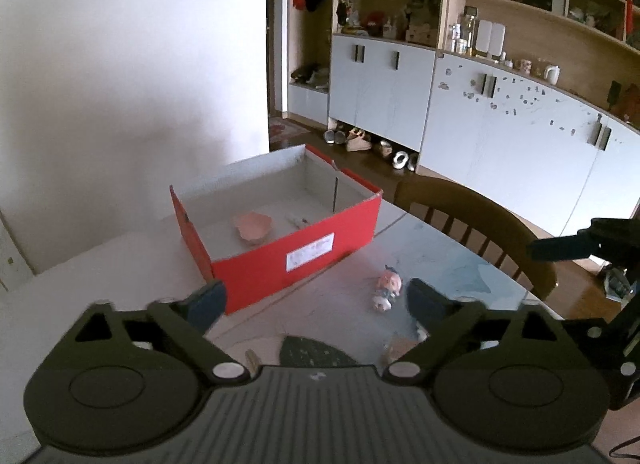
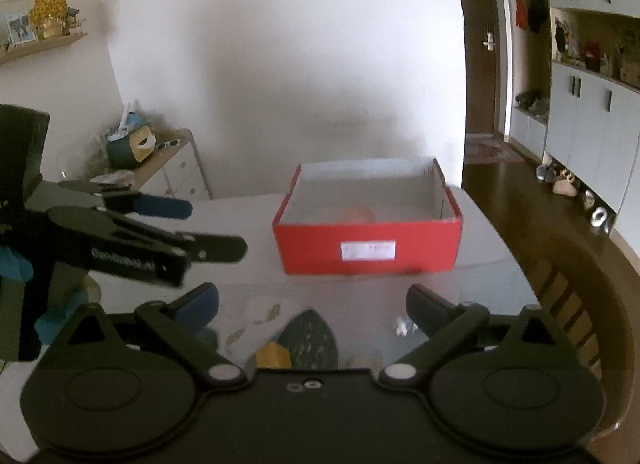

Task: Organize rigid objects
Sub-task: 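Withdraw both tools from the box back toward the table items, then grasp the green highlighter with left tool while right grasps the pink binder clip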

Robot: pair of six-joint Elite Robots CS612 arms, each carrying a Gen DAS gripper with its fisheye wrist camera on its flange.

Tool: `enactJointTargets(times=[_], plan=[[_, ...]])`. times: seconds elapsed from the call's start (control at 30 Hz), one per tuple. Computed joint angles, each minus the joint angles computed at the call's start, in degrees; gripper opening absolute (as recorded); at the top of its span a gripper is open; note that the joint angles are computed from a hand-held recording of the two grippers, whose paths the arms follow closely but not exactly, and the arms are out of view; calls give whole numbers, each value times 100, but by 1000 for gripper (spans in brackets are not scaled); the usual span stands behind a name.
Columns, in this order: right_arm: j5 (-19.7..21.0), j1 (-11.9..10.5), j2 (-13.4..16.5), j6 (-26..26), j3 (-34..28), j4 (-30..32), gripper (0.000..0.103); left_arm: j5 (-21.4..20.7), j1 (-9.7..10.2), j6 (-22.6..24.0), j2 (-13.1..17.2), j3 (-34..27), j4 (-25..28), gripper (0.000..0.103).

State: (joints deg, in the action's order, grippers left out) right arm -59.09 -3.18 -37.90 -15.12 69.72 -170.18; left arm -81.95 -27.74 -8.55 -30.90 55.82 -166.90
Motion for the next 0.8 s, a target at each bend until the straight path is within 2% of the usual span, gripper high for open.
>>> enactJointTargets(times=[0.27,0.4,0.6,0.7,0.8], plan=[[-118,-7,-120,-314,521,152,100,114,-22,-31,-147,627,-155,103],[-322,34,-144,-560,716,361,100,225,-46,-344,-228,1009,-174,103],[-631,97,-121,-662,856,697,98,233,-54,-895,-235,1360,-84,103],[-827,140,-67,-650,873,792,96,230,-73,-957,-217,1516,-135,103],[-975,179,-4,-605,816,916,93,438,-127,-837,-180,1592,-204,103]])
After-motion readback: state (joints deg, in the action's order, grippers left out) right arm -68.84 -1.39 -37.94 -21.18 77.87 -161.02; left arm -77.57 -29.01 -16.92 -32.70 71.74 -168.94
